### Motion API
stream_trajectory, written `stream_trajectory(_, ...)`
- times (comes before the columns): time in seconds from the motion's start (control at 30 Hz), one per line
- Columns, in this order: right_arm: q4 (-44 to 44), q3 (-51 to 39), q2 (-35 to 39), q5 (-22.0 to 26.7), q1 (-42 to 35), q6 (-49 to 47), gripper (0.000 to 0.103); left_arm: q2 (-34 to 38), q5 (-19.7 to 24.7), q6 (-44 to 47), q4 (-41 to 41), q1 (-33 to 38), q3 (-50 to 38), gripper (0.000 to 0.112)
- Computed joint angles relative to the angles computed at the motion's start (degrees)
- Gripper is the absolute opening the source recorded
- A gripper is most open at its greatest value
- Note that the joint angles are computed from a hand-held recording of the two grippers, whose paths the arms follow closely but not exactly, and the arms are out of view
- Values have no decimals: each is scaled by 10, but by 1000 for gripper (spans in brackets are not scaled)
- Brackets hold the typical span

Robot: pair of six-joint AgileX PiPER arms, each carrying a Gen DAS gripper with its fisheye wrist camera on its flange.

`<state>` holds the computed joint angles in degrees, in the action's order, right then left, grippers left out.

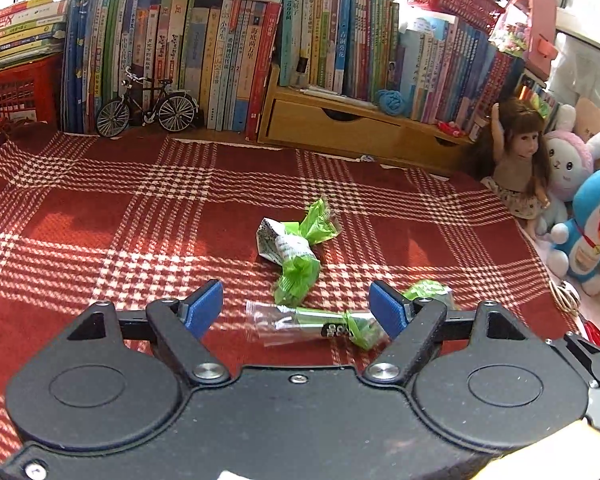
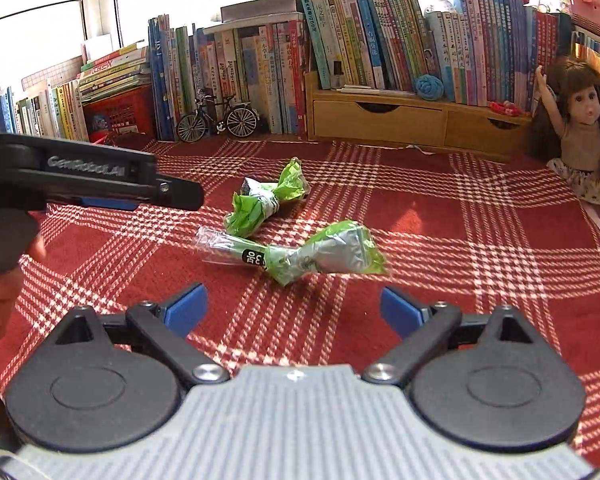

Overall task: Collect trash
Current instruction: 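Grasp the green wrapped candy with the left gripper while the right grasps the long green candy stick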

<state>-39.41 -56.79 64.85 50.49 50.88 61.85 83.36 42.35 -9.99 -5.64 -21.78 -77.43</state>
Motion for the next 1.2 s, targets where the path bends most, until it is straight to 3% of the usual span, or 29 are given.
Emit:
stream_trajectory(0.17,13,-10,54,-78,-63,-68,103,156,49,-57,-4,3,-141,79)
stream_trajectory(0.33,64,-15,89,-148,-123,-168,103,259,92,-61,-39,14,-242,73)
stream_trajectory(0.37,68,-18,98,-157,-129,-180,103,272,102,-58,-55,19,-254,61)
stream_trajectory(0.4,74,-21,106,-165,-135,-193,103,281,107,-57,-67,24,-262,40)
stream_trajectory(0.43,83,-23,115,-175,-143,-208,103,281,105,-64,-66,26,-258,32)
stream_trajectory(0.67,193,-30,154,-235,-186,-279,103,252,108,9,-97,42,-221,29)
stream_trajectory(0.8,259,-28,148,-239,-188,-320,97,215,122,46,-106,39,-182,30)
stream_trajectory(0.93,255,-23,130,-215,-165,-318,87,164,123,75,-89,27,-130,30)
stream_trajectory(1.03,212,-5,103,-195,-131,-281,76,120,112,84,-71,21,-90,30)
stream_trajectory(1.1,179,1,87,-167,-103,-235,54,93,102,81,-55,18,-68,30)
stream_trajectory(1.2,151,14,60,-141,-75,-196,42,56,109,88,-57,23,-45,30)
